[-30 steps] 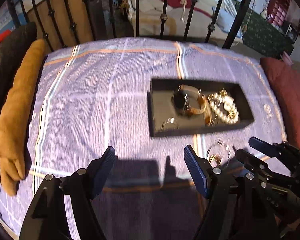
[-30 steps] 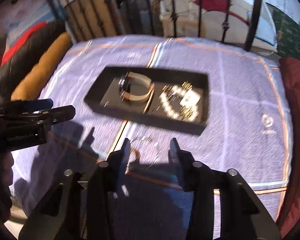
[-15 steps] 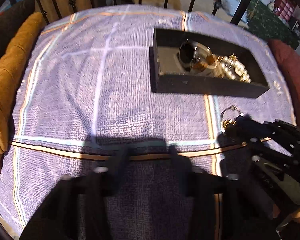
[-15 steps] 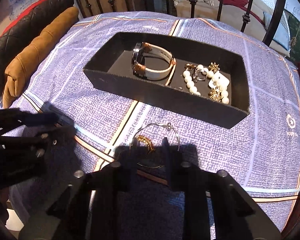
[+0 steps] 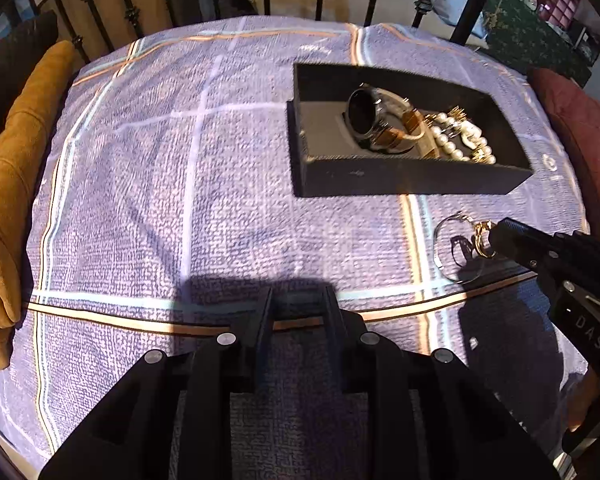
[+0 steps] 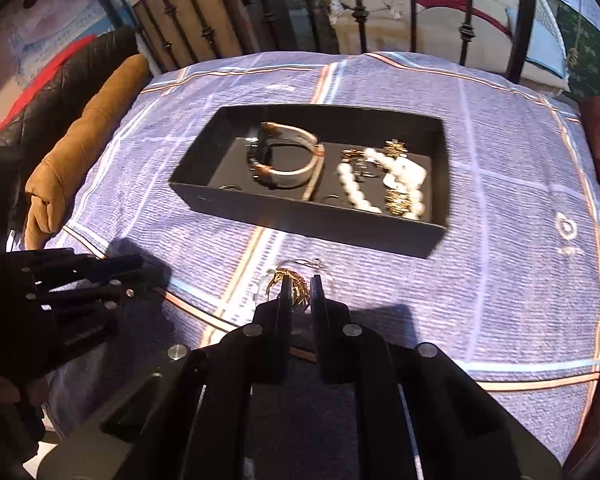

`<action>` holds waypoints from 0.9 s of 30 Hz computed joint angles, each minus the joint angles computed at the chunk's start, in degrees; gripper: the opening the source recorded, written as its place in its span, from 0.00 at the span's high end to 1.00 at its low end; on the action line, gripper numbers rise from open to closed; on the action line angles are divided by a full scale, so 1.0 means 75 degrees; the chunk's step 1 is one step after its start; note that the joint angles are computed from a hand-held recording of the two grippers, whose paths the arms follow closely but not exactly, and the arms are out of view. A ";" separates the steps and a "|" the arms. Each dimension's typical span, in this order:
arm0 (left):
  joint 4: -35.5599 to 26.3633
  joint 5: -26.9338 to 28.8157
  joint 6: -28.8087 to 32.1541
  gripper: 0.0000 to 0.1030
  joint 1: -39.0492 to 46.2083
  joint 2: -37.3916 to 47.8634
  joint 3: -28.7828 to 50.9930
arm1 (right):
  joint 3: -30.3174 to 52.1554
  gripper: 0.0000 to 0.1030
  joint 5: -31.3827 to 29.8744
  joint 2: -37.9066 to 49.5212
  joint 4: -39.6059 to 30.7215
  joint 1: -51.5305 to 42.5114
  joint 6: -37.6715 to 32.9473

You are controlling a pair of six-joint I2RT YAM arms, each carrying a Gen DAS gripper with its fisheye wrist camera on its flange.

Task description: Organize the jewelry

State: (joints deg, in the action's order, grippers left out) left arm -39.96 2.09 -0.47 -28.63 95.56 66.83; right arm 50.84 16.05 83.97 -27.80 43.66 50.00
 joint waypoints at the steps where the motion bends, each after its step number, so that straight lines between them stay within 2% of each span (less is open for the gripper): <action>1: 0.0003 0.0029 0.0003 0.77 -0.0037 -0.0024 0.0026 | -0.0109 0.91 0.0026 -0.0147 -0.0116 -0.0017 0.0076; 8: 0.0141 -0.0095 -0.0067 0.77 -0.0367 0.0238 0.0226 | -0.0827 0.90 -0.0137 -0.0425 -0.0308 -0.0136 0.0556; 10: 0.0154 -0.0173 -0.0097 0.70 -0.0458 0.0206 0.0175 | -0.0765 0.88 0.0010 -0.0326 -0.0406 -0.0013 0.0643; 12: 0.0208 -0.0206 -0.0182 0.54 -0.0470 0.0112 0.0126 | -0.0712 0.82 0.0087 -0.0278 -0.0442 0.0054 0.0665; 13: 0.0302 -0.0111 -0.0209 0.50 -0.0424 0.0018 0.0060 | -0.0724 0.79 0.0108 -0.0292 -0.0418 0.0078 0.0681; 15: 0.0535 -0.0131 -0.0367 0.23 -0.0399 -0.0190 -0.0116 | -0.0700 0.61 0.0231 -0.0263 -0.0418 0.0125 0.0713; 16: 0.0592 -0.0237 -0.0434 0.20 -0.0412 -0.0189 -0.0160 | -0.0704 0.59 0.0269 -0.0296 -0.0427 0.0124 0.0679; 17: 0.0484 -0.0307 -0.0465 0.24 -0.0427 -0.0031 -0.0083 | -0.0703 0.59 0.0290 -0.0280 -0.0407 0.0117 0.0643; 18: 0.0328 -0.0228 -0.0443 0.43 -0.0391 0.0198 0.0032 | -0.0698 0.61 0.0256 -0.0210 -0.0365 0.0089 0.0599; 19: 0.0082 -0.0259 -0.0428 0.56 -0.0373 0.0525 0.0211 | -0.0690 0.67 0.0201 -0.0148 -0.0327 0.0066 0.0554; 20: 0.0216 -0.0387 -0.0409 0.60 -0.0391 0.0558 0.0113 | -0.0710 0.76 0.0247 -0.0148 -0.0291 0.0094 0.0567; 22: 0.0361 -0.0413 -0.0321 0.70 -0.0403 0.0432 0.0004 | -0.0765 0.75 0.0210 -0.0249 -0.0251 0.0067 0.0605; 24: 0.0267 -0.0296 -0.0272 0.94 -0.0313 0.0370 0.0052 | -0.0804 0.75 0.0202 -0.0397 -0.0260 0.0052 0.0701; 27: 0.0126 -0.0120 -0.0239 0.97 -0.0182 0.0258 0.0124 | -0.0771 0.75 0.0233 -0.0592 -0.0362 0.0064 0.0782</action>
State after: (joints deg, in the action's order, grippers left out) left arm -39.01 1.19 -2.26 -30.00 97.50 67.76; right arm 45.06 17.80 79.53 -30.52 44.14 55.87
